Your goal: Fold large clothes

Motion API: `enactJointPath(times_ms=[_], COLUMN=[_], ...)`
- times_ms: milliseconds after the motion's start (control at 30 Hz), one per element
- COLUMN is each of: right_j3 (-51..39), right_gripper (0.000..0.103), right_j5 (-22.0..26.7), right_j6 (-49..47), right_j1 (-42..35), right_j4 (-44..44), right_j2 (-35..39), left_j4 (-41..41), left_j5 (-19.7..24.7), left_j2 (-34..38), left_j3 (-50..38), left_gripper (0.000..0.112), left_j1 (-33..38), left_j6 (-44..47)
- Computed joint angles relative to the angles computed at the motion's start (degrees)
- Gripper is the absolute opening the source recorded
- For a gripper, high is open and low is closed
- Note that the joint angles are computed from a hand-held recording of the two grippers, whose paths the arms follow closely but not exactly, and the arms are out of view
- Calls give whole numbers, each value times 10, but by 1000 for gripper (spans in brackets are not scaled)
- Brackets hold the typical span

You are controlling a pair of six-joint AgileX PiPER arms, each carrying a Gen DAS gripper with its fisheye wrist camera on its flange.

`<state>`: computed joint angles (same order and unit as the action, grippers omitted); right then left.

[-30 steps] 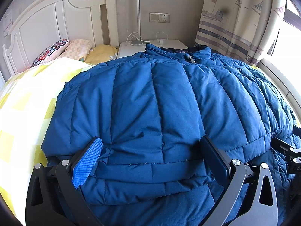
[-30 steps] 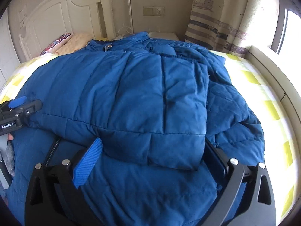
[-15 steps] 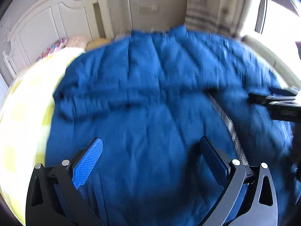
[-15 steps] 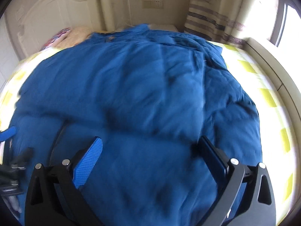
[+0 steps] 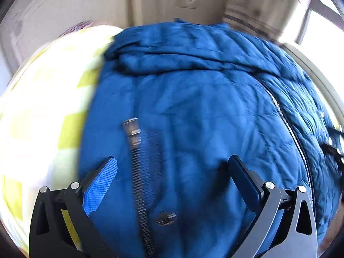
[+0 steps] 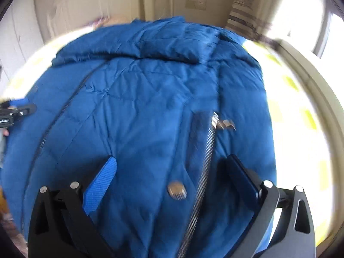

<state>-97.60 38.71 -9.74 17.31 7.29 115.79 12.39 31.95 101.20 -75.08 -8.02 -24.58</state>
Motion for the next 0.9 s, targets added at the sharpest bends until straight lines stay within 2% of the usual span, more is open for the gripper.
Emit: enactJointPath(times_ms=[67,100,167,233,267,333,400,467,500,567,633,667,700,767,800,900], right_j3=[72,96,174,236,252,257,274,260,256,286,310,311,321,374,386,373], right_gripper=[100,100,100,100,100,100,101,101,100,100,100,100,101,101,101,101], right_j5=[-42,-55,-99,-136,-141,-146,-183,-156,-144,-172,-185,-174,-186,-253,-263,-238], right_j6=[17,8,-58,-130,-136,-80,28,92,89,80,43,51,42,0,-11,-43], right_j1=[-1,-4,-5,13,28,68,94,104,103,98,89,88,82,77,75,66], right_j4=[-8,4,79,135,128,47,-68,-115,-107,-93,-59,-71,-68,-25,-14,23], right_j2=[-48,-65,-118,-160,-170,-158,-153,-154,-160,-194,-211,-203,-192,-209,-215,-211], left_j4=[71,115,193,259,273,280,290,263,282,332,332,340,364,422,432,426], left_j5=[-9,-30,-70,-80,-75,-40,-60,-38,-20,-32,-21,-31,-64,-110,-113,-117], left_j2=[-25,-52,-109,-139,-139,-108,-113,-118,-135,-172,-176,-172,-190,-218,-228,-239], left_j3=[32,67,135,177,182,180,196,187,192,228,244,262,296,343,353,363], left_gripper=[99,99,99,99,99,99,99,99,99,99,99,99,99,99,99,99], left_j1=[-14,-26,-54,-85,-98,-121,-118,-121,-131,-141,-145,-141,-133,-120,-121,-121], left_j6=[-76,-121,-195,-259,-271,-274,-302,-281,-302,-344,-343,-354,-387,-455,-464,-440])
